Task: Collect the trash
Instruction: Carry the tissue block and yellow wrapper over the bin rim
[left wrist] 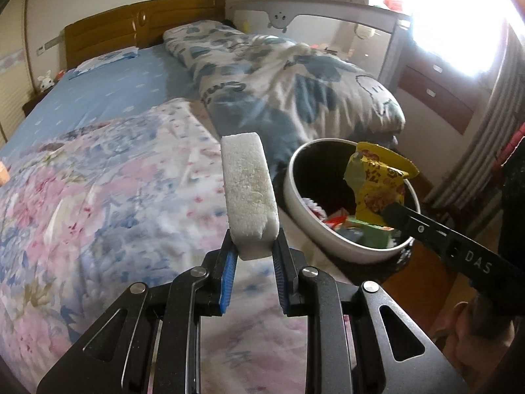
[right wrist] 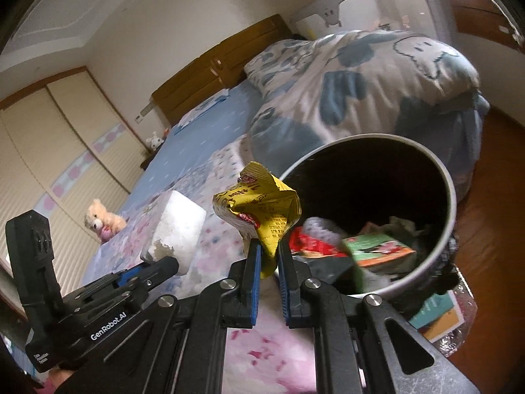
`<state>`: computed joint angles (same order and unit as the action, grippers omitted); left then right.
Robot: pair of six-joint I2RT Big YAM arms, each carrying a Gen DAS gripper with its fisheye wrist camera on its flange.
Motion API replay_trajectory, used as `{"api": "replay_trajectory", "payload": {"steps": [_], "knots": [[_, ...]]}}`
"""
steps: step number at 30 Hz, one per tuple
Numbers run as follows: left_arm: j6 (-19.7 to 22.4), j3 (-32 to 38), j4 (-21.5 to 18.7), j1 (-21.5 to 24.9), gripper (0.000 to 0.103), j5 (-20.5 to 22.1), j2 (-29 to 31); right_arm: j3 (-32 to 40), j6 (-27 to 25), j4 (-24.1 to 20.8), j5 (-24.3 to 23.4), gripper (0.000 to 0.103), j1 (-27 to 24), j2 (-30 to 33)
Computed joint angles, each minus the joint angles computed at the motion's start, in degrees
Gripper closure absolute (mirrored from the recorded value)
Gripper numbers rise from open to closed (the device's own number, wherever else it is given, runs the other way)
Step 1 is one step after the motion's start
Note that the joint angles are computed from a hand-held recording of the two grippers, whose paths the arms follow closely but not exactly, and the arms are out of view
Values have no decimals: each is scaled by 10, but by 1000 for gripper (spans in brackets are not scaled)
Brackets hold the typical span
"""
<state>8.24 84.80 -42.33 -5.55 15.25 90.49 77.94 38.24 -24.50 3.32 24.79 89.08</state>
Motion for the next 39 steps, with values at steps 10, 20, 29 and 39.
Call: {"api": "replay_trajectory", "payload": {"steps": [10,20,29,39], "knots": [[3,2,0,-19,83,-5,-3,-37,14,9,10,93,-17,-28],[7,7,-3,-32,83,-12,0,-51,24,17,12,93,-26,-36],[10,13,-6,-40,83,-14,4,-61,28,22,13,93,-32,-44],[14,19,-8,-52,83,-15,6,-68,33,22,15,93,-38,-52]]}}
